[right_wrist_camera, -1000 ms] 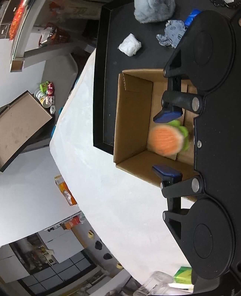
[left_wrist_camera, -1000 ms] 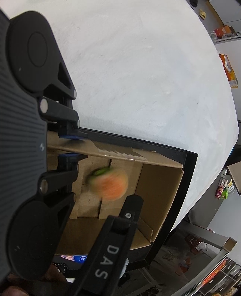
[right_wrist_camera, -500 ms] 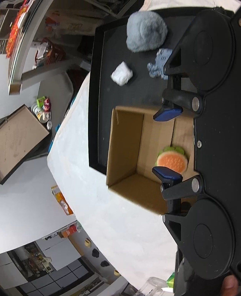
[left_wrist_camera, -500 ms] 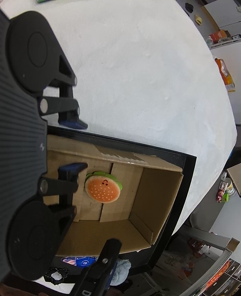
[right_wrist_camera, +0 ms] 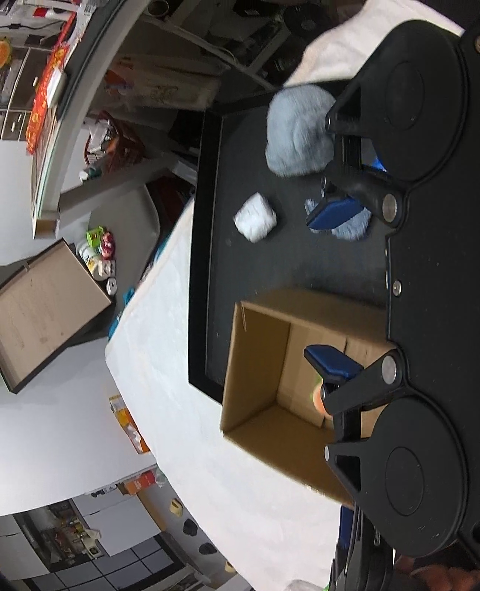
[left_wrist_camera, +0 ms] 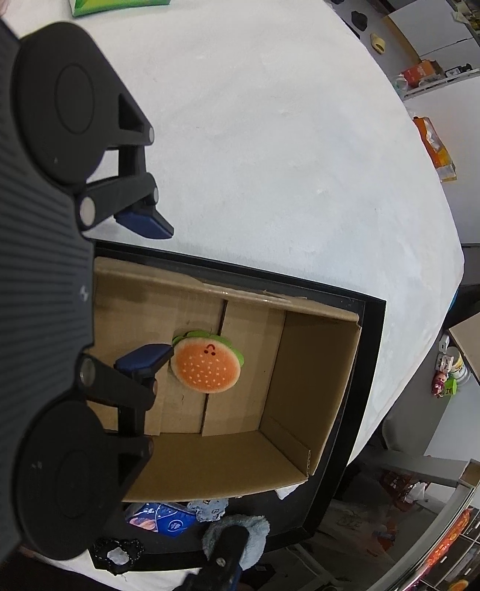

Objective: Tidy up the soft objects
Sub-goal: 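Move the right gripper to the grey fluffy ball and grasp it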

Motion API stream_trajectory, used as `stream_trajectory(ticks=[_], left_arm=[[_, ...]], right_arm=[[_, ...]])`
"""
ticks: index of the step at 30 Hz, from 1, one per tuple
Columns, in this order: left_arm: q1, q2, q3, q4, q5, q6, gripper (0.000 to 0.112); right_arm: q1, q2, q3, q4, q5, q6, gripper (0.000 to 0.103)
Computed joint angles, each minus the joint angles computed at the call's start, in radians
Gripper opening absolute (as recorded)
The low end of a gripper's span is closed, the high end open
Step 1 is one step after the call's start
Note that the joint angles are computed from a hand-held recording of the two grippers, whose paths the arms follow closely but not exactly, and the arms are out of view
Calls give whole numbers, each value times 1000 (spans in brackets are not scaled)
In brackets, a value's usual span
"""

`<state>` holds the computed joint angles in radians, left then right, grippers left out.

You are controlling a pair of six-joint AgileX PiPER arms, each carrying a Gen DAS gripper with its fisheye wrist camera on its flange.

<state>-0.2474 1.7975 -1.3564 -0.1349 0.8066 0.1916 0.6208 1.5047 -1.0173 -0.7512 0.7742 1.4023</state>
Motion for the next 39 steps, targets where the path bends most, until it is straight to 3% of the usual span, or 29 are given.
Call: stream_trajectory(ticks=[8,11,15,22,28,39], left_arm=[[-45,9,-1,90,-6,-98,64],[-61,12,0,127,-12,-134,64],[-91,17,-1,196,-18,-210,64],[-141,38,-8,297,-21,-292,65],[-167,63,-16,368,-23,-359,65],[-200,98,-52,456,4,-434,65]], right_arm=[[-117,-65,90,-30,-53,-68,86],[-147,-74,134,-102,-63,-15,90],[-170,-78,202,-230,-70,147,91],[-225,-84,294,-350,-115,250,97],[-269,-96,350,-379,-137,276,98],[-392,-71,366,-351,-282,224,98]])
